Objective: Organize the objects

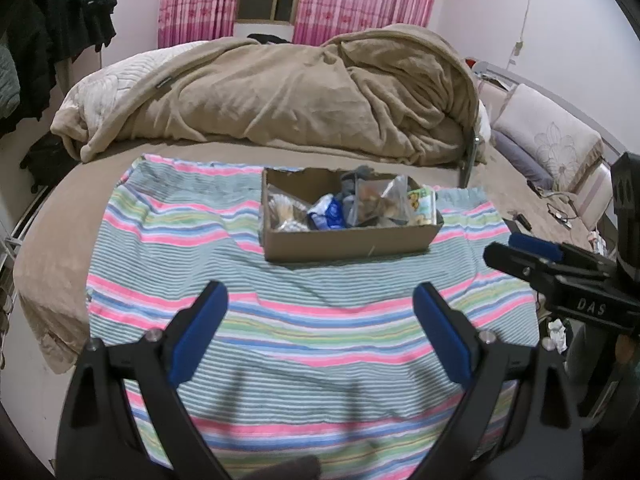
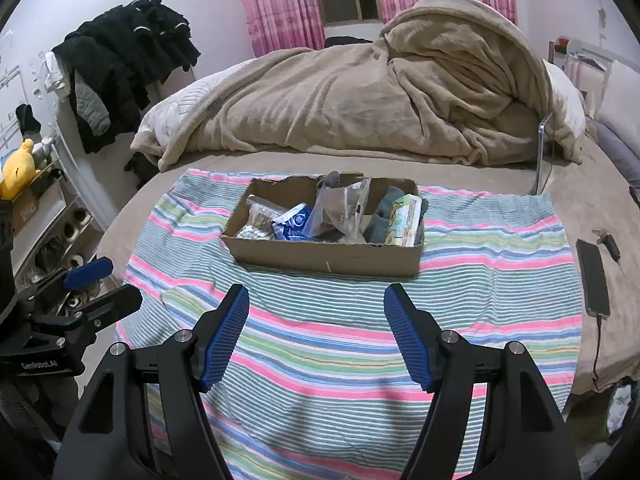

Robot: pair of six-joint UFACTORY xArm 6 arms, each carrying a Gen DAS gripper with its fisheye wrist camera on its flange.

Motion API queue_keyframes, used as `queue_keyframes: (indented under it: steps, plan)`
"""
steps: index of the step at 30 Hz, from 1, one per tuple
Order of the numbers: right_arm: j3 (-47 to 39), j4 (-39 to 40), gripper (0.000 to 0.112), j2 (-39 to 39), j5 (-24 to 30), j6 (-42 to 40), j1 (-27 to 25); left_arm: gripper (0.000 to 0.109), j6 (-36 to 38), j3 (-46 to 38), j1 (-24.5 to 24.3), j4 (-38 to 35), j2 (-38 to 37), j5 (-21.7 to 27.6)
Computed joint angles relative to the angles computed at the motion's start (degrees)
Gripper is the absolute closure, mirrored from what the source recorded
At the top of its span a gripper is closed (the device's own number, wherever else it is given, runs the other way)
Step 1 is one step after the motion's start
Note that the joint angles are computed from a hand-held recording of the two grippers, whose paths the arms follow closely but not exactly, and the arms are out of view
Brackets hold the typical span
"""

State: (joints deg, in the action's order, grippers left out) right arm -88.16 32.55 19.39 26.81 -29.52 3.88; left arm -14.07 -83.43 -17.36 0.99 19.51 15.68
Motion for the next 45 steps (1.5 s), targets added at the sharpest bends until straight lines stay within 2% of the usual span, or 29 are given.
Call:
queue_keyframes:
  steps: [45]
  plan:
    - [-2.74, 1.05, 0.039, 2.15, 2.44, -0.66, -0.89, 0.014, -1.97, -4.69, 0.08, 2.22, 2.90, 3.65]
